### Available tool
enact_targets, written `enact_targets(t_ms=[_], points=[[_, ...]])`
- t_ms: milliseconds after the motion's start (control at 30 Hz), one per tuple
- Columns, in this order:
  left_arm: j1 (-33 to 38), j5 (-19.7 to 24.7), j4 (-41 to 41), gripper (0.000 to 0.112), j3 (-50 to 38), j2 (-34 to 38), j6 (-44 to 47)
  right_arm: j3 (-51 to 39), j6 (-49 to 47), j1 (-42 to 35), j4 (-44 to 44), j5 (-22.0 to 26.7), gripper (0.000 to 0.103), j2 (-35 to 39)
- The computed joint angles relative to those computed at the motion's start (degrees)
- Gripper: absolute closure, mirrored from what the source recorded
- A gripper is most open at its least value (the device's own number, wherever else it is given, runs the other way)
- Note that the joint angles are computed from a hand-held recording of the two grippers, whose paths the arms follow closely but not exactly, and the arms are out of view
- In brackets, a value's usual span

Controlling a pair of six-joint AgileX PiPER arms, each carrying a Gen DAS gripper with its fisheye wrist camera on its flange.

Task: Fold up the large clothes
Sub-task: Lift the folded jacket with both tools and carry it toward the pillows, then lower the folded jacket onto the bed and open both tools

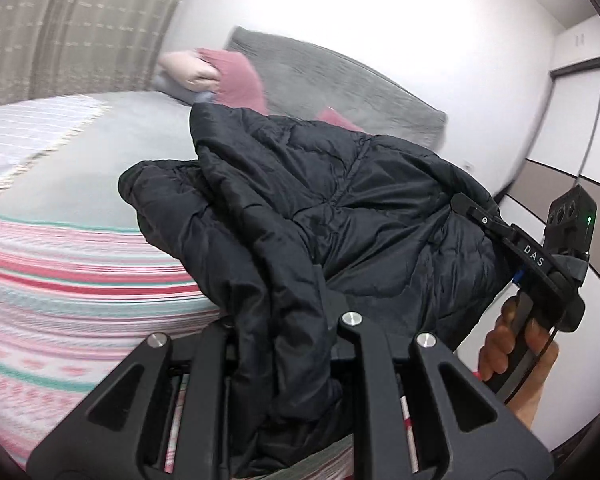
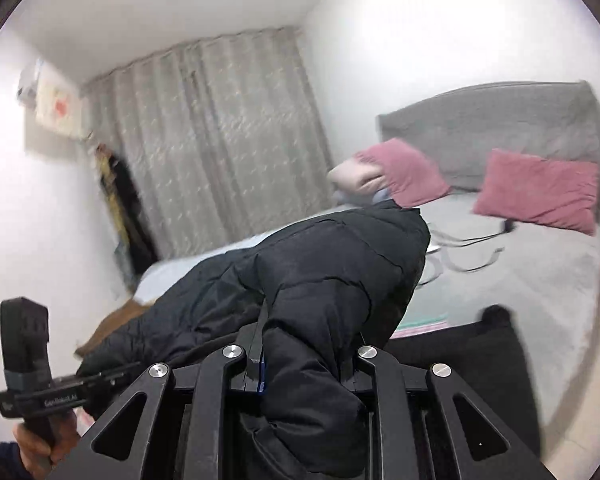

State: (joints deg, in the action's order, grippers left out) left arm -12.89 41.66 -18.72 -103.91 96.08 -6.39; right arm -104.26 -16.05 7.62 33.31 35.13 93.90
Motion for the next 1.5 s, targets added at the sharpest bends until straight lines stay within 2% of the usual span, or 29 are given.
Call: enact_targets(t_ms=[133,200,233,333,400,467,533,600,633,700,733,800,833,967,1033,1133,1200,1233,1300,1333,1400,1500], points=[[-5.7,0.7,4.6,0.093,-8.3,9.6,-4.7,5.0,-11.5,-10.6,13.9,-1.0,0.082,0.7],[-7.9,1.7,7.5,0.093,-10.7,14.5,-8.3,7.4,-17.2,-15.3,20.4,1.1,0.082,3.1],[-8.7,1.2,7.6,0.092,-10.1,15.8,-9.7,7.6,-17.3,-17.3,20.6,3.2,0.082,5.6],[-8.0,-4.5,-0.4,0.09,-2.1,14.7,-5.5,7.3,-15.3,-21.1,17.5,8.2,0.08,11.2],[-8.1,-6.5,-2.5,0.089,0.6,13.8,-3.8,8.4,-18.2,-25.6,24.6,13.6,0.079,12.9],[-8.5,-6.6,-2.0,0.088,1.0,13.3,-4.3,9.6,-18.8,-27.9,26.2,15.9,0.078,12.8],[-8.9,-5.0,-0.6,0.087,0.3,13.0,-6.0,8.8,-16.1,-27.1,21.9,15.2,0.076,12.7],[-8.6,-4.0,-0.4,0.084,-4.0,16.1,-6.1,7.8,-13.1,-26.3,18.6,14.9,0.072,12.7],[-8.1,-3.8,-1.4,0.081,-2.7,15.3,-5.0,8.5,-11.3,-25.3,17.2,14.0,0.07,12.0],[-7.8,-4.5,-2.8,0.077,-1.6,15.1,-3.9,8.3,-7.8,-24.8,13.9,13.1,0.057,11.7],[-7.5,-4.9,-3.4,0.074,0.2,14.1,-3.3,8.6,-7.4,-24.8,12.7,13.2,0.054,11.3],[-6.0,-4.8,-6.8,0.071,2.0,13.1,-0.8,9.1,-4.6,-23.9,7.8,12.1,0.039,10.3],[-5.3,-5.4,-9.0,0.069,4.0,12.0,0.8,9.5,-2.8,-23.7,5.5,11.5,0.037,9.3],[-4.2,-7.2,-13.1,0.068,9.6,8.9,3.1,13.5,2.9,-23.7,-0.5,6.9,0.036,4.4],[-4.9,-8.0,-10.7,0.068,10.9,8.4,1.6,15.2,6.5,-23.0,-2.4,4.1,0.036,2.1],[-5.8,-8.1,-7.4,0.067,10.7,9.0,-1.1,18.0,0.4,-21.8,3.7,1.9,0.036,-1.4],[-5.4,-7.0,-7.7,0.067,9.5,10.0,-1.3,19.1,-1.6,-18.9,3.5,-0.4,0.039,-2.8],[-5.4,-6.5,-6.8,0.065,9.0,10.5,-2.0,19.0,-0.6,-16.6,0.5,-1.3,0.042,-2.4],[-6.1,-6.6,-2.4,0.061,8.7,10.7,-4.9,15.2,5.6,-12.5,-8.1,0.6,0.052,2.0],[-6.6,-6.5,0.4,0.059,8.4,10.9,-6.5,13.2,8.7,-10.5,-12.7,1.9,0.052,4.9],[-7.2,-5.3,3.5,0.057,7.3,11.6,-8.1,11.6,15.7,-7.1,-22.8,1.6,0.052,8.8],[-7.1,-3.7,3.8,0.057,5.8,12.1,-9.2,9.6,21.4,-5.7,-27.9,3.2,0.052,10.1]])
